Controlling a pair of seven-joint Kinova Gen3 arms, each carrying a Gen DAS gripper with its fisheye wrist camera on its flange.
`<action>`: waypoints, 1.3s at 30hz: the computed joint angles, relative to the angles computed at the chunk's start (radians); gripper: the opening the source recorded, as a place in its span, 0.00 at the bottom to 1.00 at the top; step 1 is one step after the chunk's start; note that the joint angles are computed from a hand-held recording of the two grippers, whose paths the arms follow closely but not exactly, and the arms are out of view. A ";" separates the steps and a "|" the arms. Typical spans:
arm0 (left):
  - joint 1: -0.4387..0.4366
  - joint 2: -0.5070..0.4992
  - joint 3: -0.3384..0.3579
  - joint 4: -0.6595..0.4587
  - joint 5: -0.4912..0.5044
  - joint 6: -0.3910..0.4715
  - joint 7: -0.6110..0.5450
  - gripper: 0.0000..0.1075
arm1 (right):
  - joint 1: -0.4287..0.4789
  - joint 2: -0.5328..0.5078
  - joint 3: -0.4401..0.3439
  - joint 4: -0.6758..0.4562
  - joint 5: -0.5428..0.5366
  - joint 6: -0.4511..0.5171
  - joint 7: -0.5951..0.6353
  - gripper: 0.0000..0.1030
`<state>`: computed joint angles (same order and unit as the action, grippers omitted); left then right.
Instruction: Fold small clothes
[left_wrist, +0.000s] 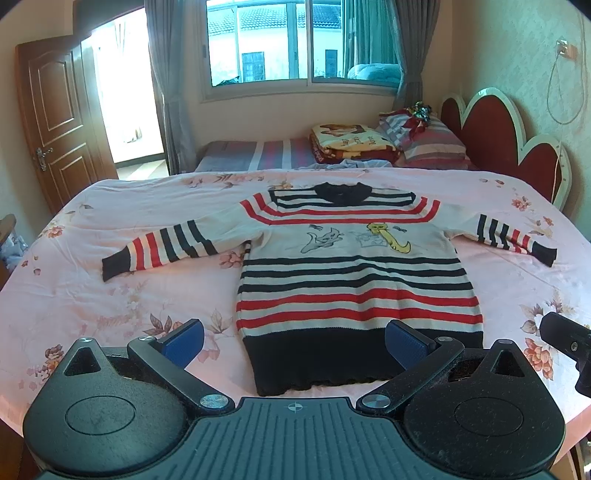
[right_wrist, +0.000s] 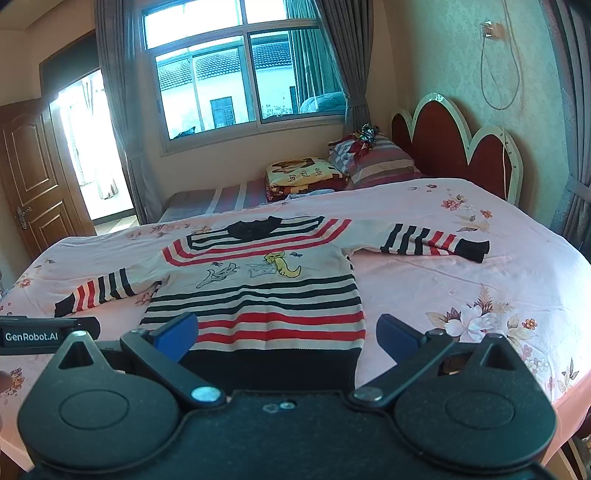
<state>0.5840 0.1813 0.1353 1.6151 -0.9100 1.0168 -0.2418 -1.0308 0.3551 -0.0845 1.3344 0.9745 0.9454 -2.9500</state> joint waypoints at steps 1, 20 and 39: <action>-0.002 0.004 -0.001 -0.003 0.000 0.001 -0.003 0.96 | 0.002 0.002 0.000 -0.002 -0.001 0.000 0.001 0.99; -0.036 0.143 -0.083 -0.144 0.088 -0.035 -0.103 0.96 | 0.046 0.099 0.063 -0.125 -0.089 0.008 0.143 0.99; -0.112 0.480 -0.214 -0.542 0.325 -0.108 -0.370 0.96 | 0.257 0.300 0.167 -0.362 -0.316 -0.057 0.382 0.99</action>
